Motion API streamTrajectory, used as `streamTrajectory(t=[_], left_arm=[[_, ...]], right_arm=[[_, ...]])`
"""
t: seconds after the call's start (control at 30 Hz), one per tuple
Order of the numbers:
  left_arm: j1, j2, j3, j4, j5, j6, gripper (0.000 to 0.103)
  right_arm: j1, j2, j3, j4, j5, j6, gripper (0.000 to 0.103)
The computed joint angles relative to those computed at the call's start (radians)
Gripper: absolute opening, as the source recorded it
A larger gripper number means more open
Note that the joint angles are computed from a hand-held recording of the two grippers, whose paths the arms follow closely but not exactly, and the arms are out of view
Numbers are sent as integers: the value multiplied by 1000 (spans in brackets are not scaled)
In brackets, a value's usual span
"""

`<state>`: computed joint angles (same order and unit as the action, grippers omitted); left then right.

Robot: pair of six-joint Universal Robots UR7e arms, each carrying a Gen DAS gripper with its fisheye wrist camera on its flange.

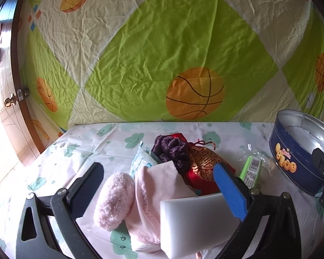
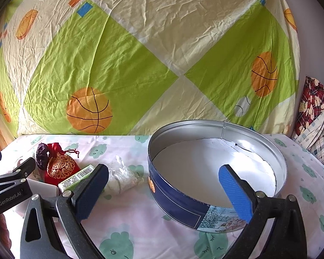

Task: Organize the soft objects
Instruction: 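Reach the right gripper to the green-and-white box and close on it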

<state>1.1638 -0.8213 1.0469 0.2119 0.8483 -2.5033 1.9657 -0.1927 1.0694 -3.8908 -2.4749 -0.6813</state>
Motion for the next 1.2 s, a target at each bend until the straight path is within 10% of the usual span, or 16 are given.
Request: streamTrajectory(t=[0.63, 0.9, 1.2], left_arm=[[24, -50, 34, -127, 4, 157, 103], [62, -10, -104, 73, 16, 100, 103], [67, 29, -159, 142, -19, 59, 103]], right_arm=[[-9, -27, 46, 68, 32, 61, 89], [-17, -69, 96, 263, 105, 272, 77], [-5, 56, -165, 624, 118, 386, 77]])
